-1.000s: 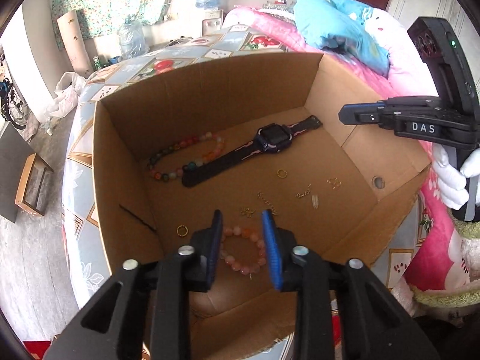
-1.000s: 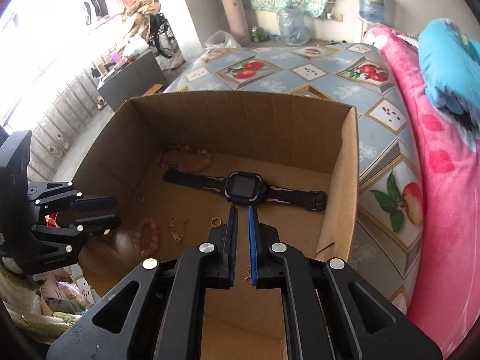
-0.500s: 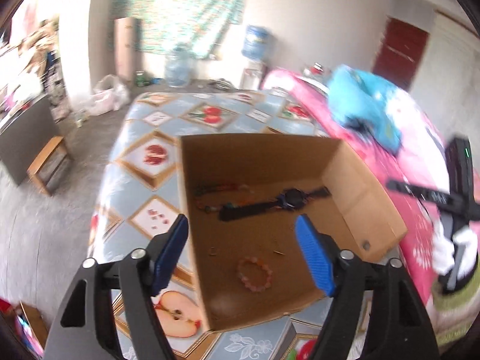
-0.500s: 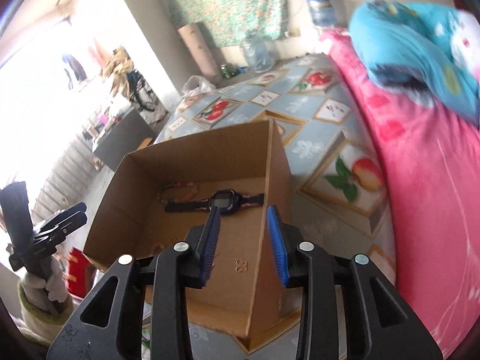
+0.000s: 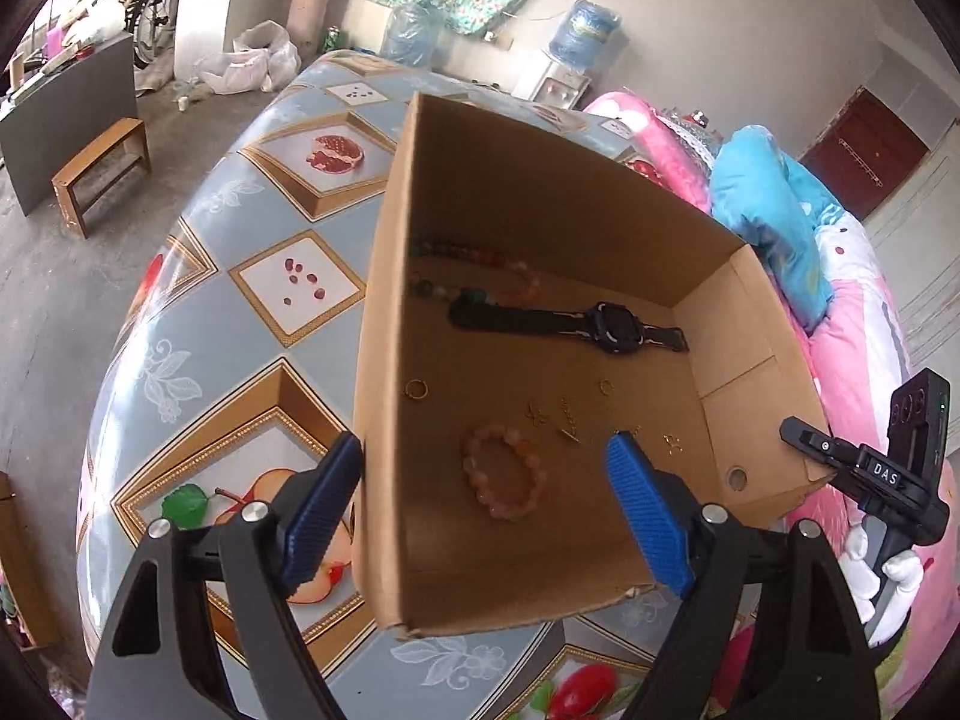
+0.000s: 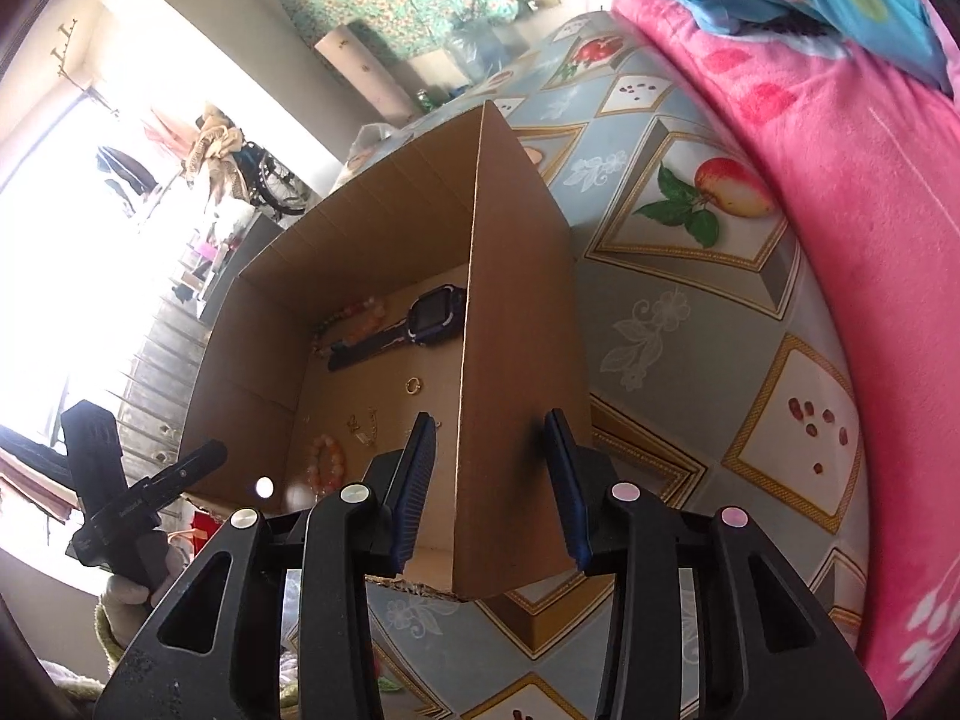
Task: Organize jewelry
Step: 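Open both grippers to drop the bracelet and charm into the box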
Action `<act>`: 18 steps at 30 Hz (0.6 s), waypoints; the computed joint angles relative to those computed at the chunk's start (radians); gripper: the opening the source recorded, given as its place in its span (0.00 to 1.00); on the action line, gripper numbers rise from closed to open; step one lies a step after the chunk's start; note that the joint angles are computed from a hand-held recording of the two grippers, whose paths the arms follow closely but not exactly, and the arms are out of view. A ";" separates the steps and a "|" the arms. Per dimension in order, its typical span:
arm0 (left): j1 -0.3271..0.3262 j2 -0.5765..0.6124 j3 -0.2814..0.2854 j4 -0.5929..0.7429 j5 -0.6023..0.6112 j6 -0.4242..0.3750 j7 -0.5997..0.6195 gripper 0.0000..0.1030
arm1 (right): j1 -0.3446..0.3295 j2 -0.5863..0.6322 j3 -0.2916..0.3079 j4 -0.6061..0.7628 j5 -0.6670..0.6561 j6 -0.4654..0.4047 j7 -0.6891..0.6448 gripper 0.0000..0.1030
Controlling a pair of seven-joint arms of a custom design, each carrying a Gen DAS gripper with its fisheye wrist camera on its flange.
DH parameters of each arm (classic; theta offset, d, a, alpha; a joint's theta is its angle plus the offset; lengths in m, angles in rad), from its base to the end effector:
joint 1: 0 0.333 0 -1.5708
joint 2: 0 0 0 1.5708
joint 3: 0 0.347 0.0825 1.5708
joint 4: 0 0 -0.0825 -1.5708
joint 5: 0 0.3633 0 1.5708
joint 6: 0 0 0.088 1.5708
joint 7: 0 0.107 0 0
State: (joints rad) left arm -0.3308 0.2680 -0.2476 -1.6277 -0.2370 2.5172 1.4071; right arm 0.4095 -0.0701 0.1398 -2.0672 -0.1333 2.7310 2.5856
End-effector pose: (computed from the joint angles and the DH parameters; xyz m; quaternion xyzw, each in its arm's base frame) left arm 0.5771 -0.3485 0.5766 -0.5839 0.7418 -0.3298 0.0088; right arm 0.4737 0.2986 0.5886 -0.5306 0.7669 -0.0525 0.3572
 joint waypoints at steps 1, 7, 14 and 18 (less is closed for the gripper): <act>-0.008 0.000 0.005 0.000 0.017 0.003 -0.014 0.79 | 0.000 -0.001 0.000 -0.002 0.000 -0.002 -0.003 0.36; -0.037 -0.007 0.029 -0.003 0.111 0.002 -0.112 0.79 | 0.006 0.002 0.007 0.023 -0.003 -0.054 0.004 0.37; -0.021 -0.079 0.013 -0.100 0.100 0.040 -0.129 0.81 | 0.013 -0.039 0.030 -0.019 -0.075 -0.048 0.114 0.38; -0.021 -0.121 0.004 -0.166 0.103 0.067 -0.133 0.82 | 0.016 -0.061 0.046 -0.038 -0.130 -0.069 0.179 0.38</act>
State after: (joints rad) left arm -0.3520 0.1473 -0.2437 -1.7934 -0.1344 2.5843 1.2742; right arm 0.4259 -0.1311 0.1862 -2.1056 -0.2634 2.6620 2.7649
